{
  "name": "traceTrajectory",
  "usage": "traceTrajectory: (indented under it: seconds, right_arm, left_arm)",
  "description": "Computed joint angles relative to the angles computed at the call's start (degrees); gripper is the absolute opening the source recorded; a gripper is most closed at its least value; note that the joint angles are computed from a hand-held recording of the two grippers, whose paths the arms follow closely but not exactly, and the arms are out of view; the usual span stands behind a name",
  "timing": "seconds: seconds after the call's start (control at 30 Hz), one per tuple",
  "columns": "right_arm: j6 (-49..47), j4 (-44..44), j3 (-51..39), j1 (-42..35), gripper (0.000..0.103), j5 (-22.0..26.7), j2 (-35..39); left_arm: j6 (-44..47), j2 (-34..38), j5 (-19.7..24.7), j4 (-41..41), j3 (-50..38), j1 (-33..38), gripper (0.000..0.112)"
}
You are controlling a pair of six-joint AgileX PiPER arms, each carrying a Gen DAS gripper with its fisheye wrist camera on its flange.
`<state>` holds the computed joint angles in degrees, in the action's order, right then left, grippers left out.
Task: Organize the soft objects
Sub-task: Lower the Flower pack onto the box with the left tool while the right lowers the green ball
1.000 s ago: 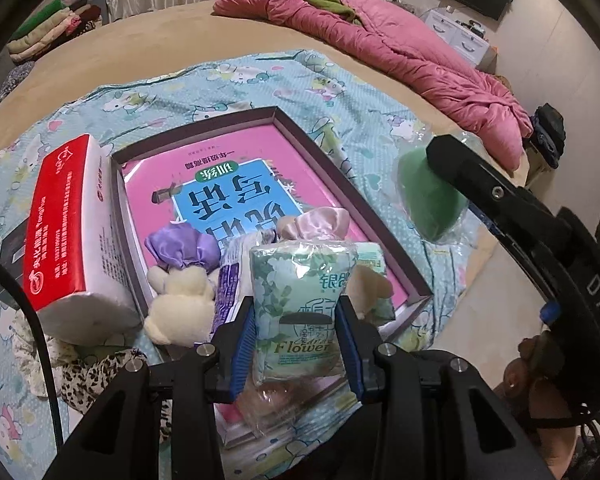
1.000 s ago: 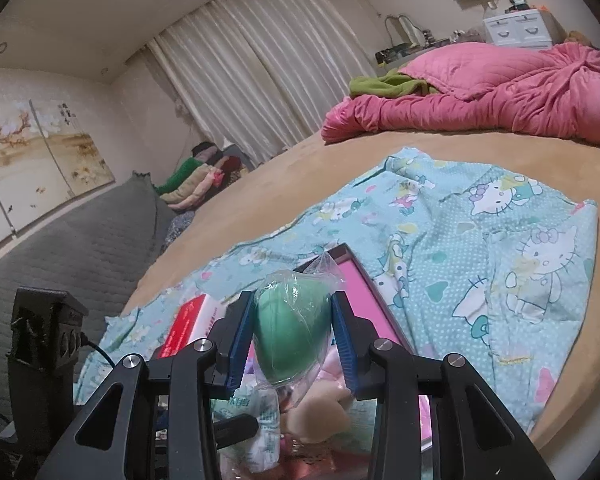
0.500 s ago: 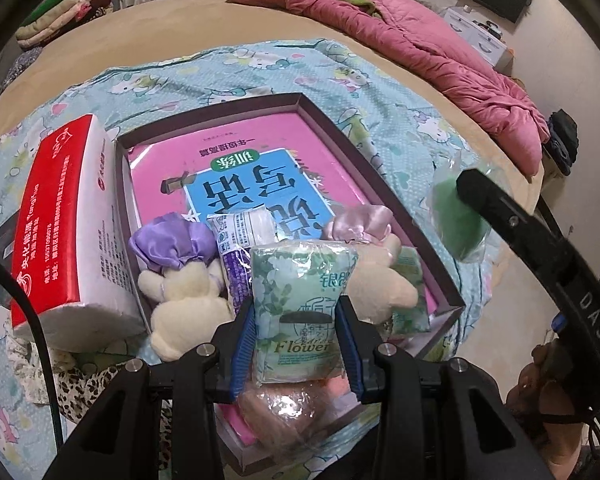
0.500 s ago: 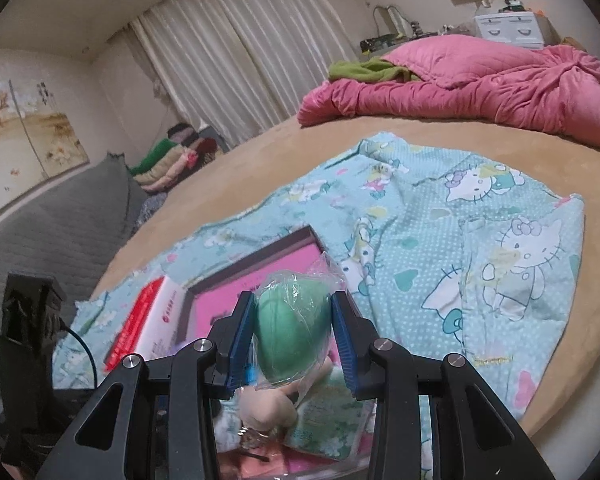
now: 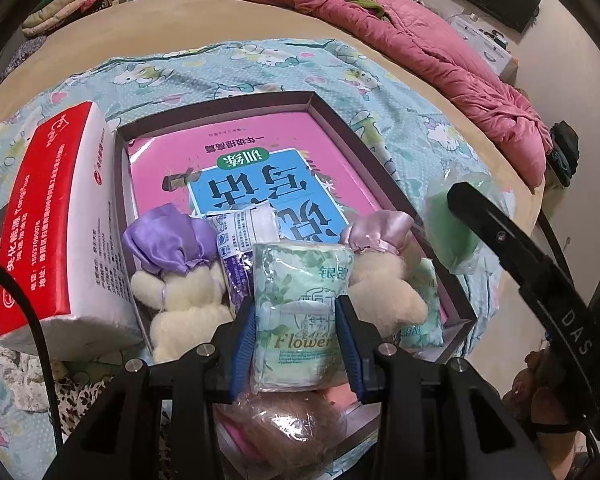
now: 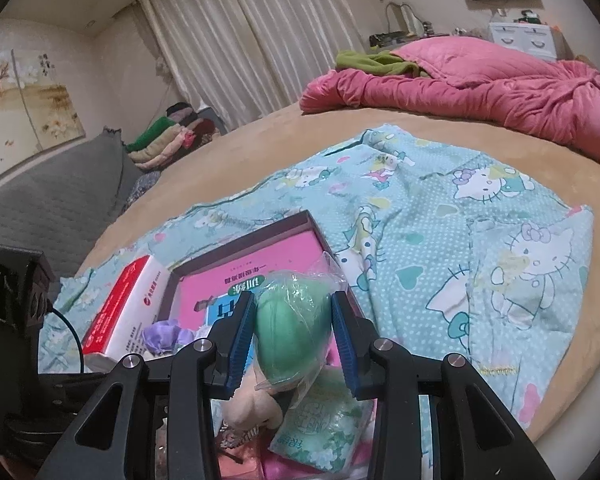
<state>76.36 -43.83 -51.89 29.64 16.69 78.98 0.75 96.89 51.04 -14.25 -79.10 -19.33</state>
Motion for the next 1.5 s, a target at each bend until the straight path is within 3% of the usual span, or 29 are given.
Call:
traceTrajectory:
  seconds: [0.57,0.8,1.03,1.27,1.5]
  right_arm:
    - [-11.71,10.06,-4.33,-1.21,0.039,-0.64,7.43]
    - [-13.82,12.47,-4.30,-2.85,0.040,-3.35,9.00]
    - [-22.21,21.67,-3.76,-4.67,0.042,-5.94,9.78]
    - [-20.87,21.42,-2.94,-5.18,0.046,-6.52,9.55]
    - [-12.42,14.26,-2.47,-5.12,0.052,-5.23,9.24]
  left_arm:
    - [0.03,0.01,-1.09,0.32,0.20,0.28,0.039]
    - [-0.44,-0.47,-1.88,1.18,1.03,-0.47,0.040]
    - [-0.22,-0.79,-2.52,1.89,1.63,-1.03,0.040]
    - [0.12,-1.01,-2.68,1.68,1.97,-1.44,0.040]
    - [0.41,-1.46,-2.37,1.80,1.89,-1.99,0.042]
